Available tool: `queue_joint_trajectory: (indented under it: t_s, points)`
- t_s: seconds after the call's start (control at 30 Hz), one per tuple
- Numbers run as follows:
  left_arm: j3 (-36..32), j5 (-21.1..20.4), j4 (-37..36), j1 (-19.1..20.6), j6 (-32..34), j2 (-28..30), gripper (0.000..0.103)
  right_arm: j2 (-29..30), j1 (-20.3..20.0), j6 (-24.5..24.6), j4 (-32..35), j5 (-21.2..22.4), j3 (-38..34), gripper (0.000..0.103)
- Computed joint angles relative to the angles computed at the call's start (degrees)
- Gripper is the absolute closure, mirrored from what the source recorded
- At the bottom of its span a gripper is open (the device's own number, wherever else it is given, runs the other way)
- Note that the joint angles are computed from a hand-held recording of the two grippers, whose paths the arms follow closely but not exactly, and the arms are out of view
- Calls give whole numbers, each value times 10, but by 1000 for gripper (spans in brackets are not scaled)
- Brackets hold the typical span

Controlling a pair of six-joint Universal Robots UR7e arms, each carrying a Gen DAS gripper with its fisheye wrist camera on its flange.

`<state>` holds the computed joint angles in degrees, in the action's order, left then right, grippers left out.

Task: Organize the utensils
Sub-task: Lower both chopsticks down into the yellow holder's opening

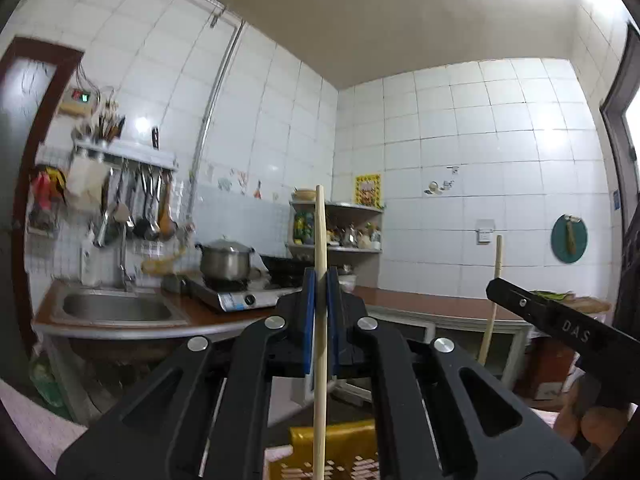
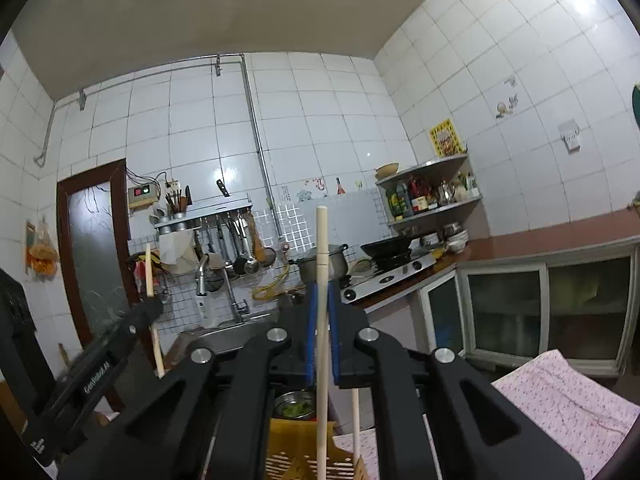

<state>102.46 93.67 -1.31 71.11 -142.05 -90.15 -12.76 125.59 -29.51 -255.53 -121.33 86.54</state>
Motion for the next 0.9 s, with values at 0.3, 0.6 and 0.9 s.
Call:
queue_joint_trajectory:
  t_s: [0.3,0.6,0.9]
  points:
    - [-19,65,-32,51,-12,44,99,50,-1,-79,7,-11,-70,97]
    - [2,70,-70,55,1,34,99,59,-10,-86,27,-16,-72,97]
    - [27,60,-99,53,17,21,99,62,-19,-82,36,-15,-66,97]
